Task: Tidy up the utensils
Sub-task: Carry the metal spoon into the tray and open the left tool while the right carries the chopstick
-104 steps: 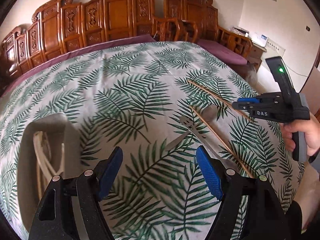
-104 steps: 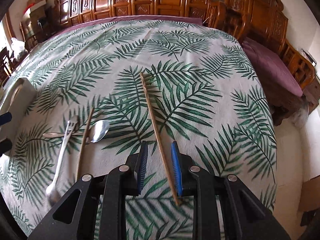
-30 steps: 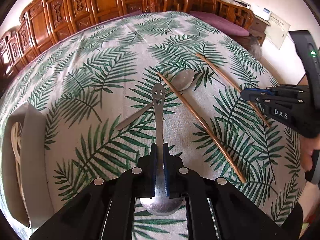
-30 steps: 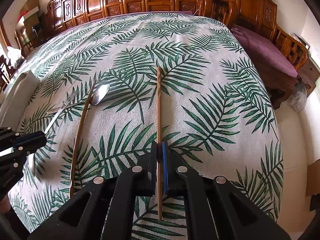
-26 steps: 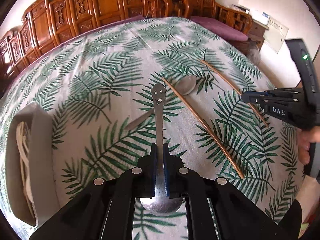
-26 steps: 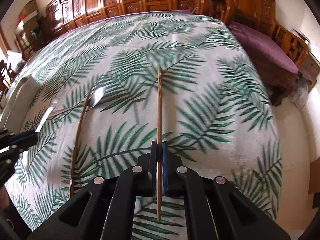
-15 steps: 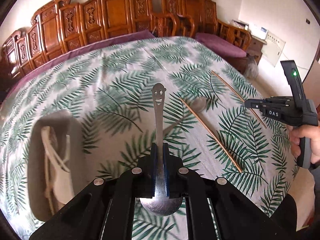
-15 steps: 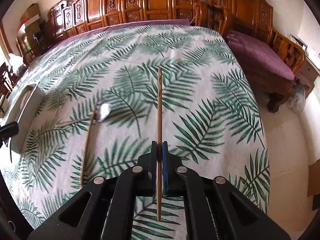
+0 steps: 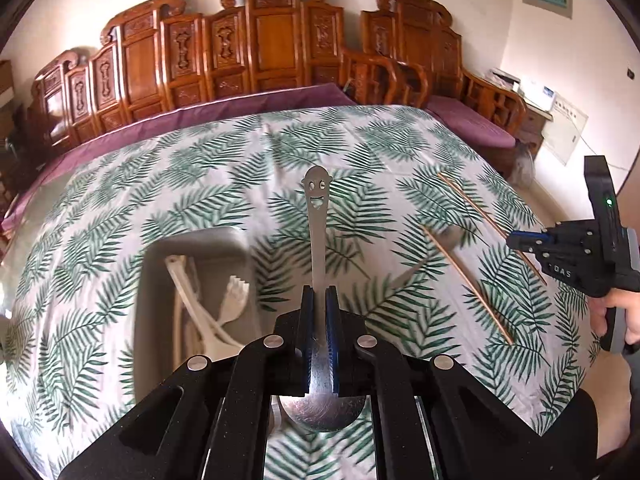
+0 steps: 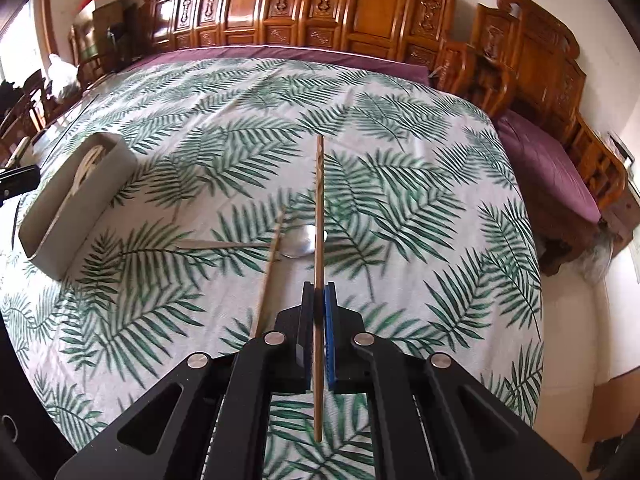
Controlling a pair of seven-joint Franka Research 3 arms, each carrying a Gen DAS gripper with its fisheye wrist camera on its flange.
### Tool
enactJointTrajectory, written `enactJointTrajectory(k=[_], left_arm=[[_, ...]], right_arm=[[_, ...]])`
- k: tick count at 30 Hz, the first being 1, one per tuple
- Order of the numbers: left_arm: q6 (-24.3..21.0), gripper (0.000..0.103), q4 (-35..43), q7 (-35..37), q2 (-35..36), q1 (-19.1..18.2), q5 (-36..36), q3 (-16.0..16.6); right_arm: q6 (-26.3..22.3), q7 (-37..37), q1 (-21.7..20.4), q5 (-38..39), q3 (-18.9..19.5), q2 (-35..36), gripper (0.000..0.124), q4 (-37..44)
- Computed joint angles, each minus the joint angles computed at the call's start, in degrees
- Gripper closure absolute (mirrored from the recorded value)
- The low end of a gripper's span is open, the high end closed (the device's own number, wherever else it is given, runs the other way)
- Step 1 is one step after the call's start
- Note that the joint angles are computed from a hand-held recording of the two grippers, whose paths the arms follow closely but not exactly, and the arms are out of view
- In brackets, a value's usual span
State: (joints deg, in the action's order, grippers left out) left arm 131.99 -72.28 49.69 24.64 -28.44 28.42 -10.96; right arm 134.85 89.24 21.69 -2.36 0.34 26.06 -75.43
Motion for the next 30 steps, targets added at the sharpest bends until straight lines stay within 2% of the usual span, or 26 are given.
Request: enactJointTrajectory(k=[12,19,30], left_arm=[[3.1,0.098,-11.3,-2.3,-7.4,5.2,-0.2,0.0],[4.2,0.098,-14.3,-1.4,-8.4,7.8,-1.9,-0.4],[5.6,0.098,-16.5,-0.1,-8.6,9.6,-4.3,-0.6]], right_arm=[[-1.8,0.5,3.0,1.3,1.5,3.1,0.118,7.6],[-2.8,0.8,5.2,3.2,2.6,5.4,0.118,11.5],[-6.3,1.3,9.1,5.3,3.6,11.5,0.118,21.2]])
